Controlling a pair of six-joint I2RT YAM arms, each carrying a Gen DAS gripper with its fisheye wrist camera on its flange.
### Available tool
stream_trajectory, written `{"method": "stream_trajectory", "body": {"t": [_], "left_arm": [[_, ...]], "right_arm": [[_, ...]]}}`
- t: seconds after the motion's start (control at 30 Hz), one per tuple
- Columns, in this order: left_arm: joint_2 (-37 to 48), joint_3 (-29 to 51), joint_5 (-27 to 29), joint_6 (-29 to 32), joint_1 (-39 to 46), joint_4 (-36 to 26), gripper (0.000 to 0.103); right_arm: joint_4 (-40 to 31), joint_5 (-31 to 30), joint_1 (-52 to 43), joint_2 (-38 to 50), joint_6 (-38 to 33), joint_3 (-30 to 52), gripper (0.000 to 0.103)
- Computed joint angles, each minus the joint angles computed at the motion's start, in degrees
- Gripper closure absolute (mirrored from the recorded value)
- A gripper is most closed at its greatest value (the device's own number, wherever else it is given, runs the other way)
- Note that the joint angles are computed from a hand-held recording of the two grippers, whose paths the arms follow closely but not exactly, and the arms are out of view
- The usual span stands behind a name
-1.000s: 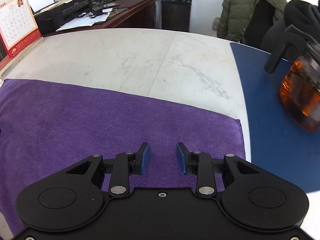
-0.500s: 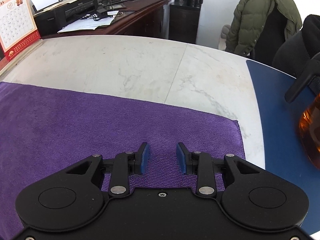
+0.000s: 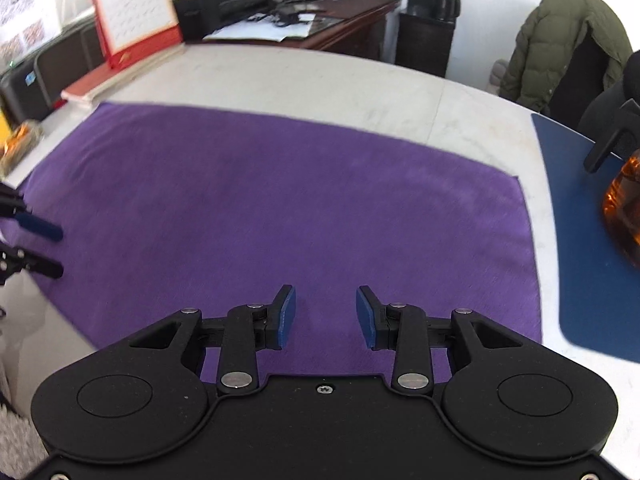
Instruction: Fold towel
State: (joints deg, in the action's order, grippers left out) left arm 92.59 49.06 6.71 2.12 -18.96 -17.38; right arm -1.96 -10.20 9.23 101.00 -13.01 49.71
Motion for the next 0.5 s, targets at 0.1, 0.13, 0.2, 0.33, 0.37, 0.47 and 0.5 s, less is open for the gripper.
{"method": "stream_trajectory", "body": {"t": [0.1, 0.13, 0.2, 0.33, 0.37, 0.47, 0.5], "left_arm": [[-2.04, -2.07, -1.07, 0.35, 0.65, 0.06, 0.057], [-2.75, -2.66, -1.63, 0.35, 0.70, -0.05, 0.057], [-4.67, -4.45, -3.73, 0.17, 0.51, 0.03, 0.057], [-6.90, -5.30, -7.10, -2.67, 0.76, -2.16, 0.056], [-7.74, -5.68, -7.80, -4.00, 1.62, -2.86, 0.057], [-10.03, -7.20, -10.94, -6.12, 3.42, -2.67, 0.057], [-10.58, -7.43, -11.58, -6.89, 4.36, -2.61, 0.057]], "right_arm": [[1.98, 1.69, 1.81, -0.54, -0.61, -2.62, 0.070], [2.06, 1.66, 1.85, -0.91, -0.55, -2.99, 0.070], [1.62, 1.38, 1.66, -1.11, 0.21, -2.97, 0.067], [2.08, 1.36, 1.46, -1.19, 1.63, -3.32, 0.062], [2.21, 1.40, 1.48, -1.30, 1.91, -3.49, 0.062], [2.25, 1.41, 1.49, -1.70, 2.68, -3.78, 0.062], [2.02, 1.35, 1.46, -1.90, 2.88, -3.74, 0.062]]}}
